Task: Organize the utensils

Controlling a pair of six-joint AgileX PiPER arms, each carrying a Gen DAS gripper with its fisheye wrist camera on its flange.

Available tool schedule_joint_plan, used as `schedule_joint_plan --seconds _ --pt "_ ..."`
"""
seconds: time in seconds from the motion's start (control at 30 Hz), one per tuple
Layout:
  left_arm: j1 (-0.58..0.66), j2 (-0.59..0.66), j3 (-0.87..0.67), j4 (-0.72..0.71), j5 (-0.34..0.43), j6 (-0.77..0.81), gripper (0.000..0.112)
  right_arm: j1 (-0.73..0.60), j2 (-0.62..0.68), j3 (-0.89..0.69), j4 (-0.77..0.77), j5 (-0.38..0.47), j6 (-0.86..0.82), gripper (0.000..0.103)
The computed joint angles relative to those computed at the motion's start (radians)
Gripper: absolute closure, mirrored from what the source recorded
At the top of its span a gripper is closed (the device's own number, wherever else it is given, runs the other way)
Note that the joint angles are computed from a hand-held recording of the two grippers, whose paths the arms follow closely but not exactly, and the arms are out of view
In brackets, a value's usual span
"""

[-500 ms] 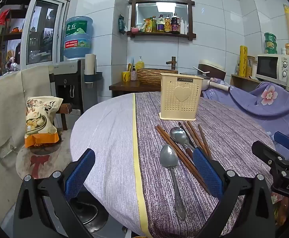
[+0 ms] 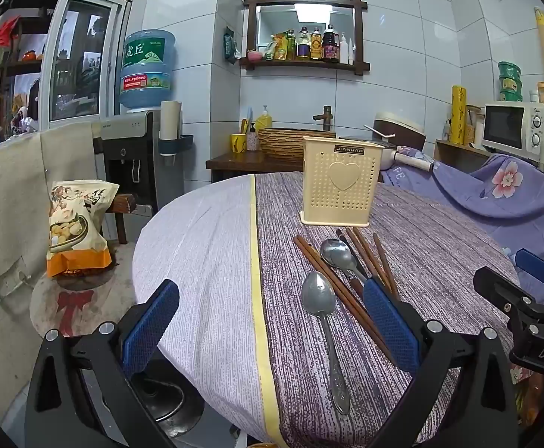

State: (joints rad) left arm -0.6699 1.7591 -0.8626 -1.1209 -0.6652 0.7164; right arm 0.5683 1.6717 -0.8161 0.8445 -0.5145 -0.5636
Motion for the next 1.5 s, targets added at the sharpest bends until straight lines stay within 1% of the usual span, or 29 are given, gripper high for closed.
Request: schedule_joint_plan --seconds 0.07,0.1,0.17,0.4,0.43,0.57,0.77,0.9,1.0,1.5 --pt "-0.001 0.000 0.000 -0.001 -0.001 0.001 0.015 0.001 -0.002 -0.001 0.005 0.003 -0.005 0.005" --pt "-0.001 0.000 0.000 -0.001 -0.001 0.001 0.015 -0.012 -0.002 0.011 -0.030 0.003 0.026 0.005" --pt "0.000 -0.001 0.000 0.000 0.001 0.000 0.015 -0.017 0.004 0.016 -0.053 -0.003 0.047 0.005" --pt "-0.001 -0.001 0.001 -0.001 0.000 0.001 0.015 -0.019 -0.001 0.016 -0.049 0.002 0.041 0.005" --pt "-0.001 -0.001 0.001 -0.001 0.000 0.001 0.015 -0.003 0.009 0.006 -0.023 -0.006 0.025 0.005" --pt "0.000 -0.002 0.001 -0.001 0.002 0.001 0.015 -0.001 0.009 -0.005 -0.003 0.004 0.003 0.005" --pt "-0.002 -0.004 0.001 -0.008 0.002 0.007 0.015 -0.005 0.013 -0.006 -0.018 0.006 0.016 0.005" --pt "0.003 0.008 0.009 0.022 -0.008 -0.026 0.015 0.002 0.015 -0.004 -0.014 0.002 0.016 0.005" --pt "0.013 0.008 0.007 0.030 0.001 -0.028 0.015 0.002 0.014 -0.002 -0.016 -0.001 0.017 0.005" --pt "0.000 0.004 0.005 0.005 -0.004 -0.008 0.015 -0.007 0.011 -0.003 -0.024 0.009 0.018 0.005"
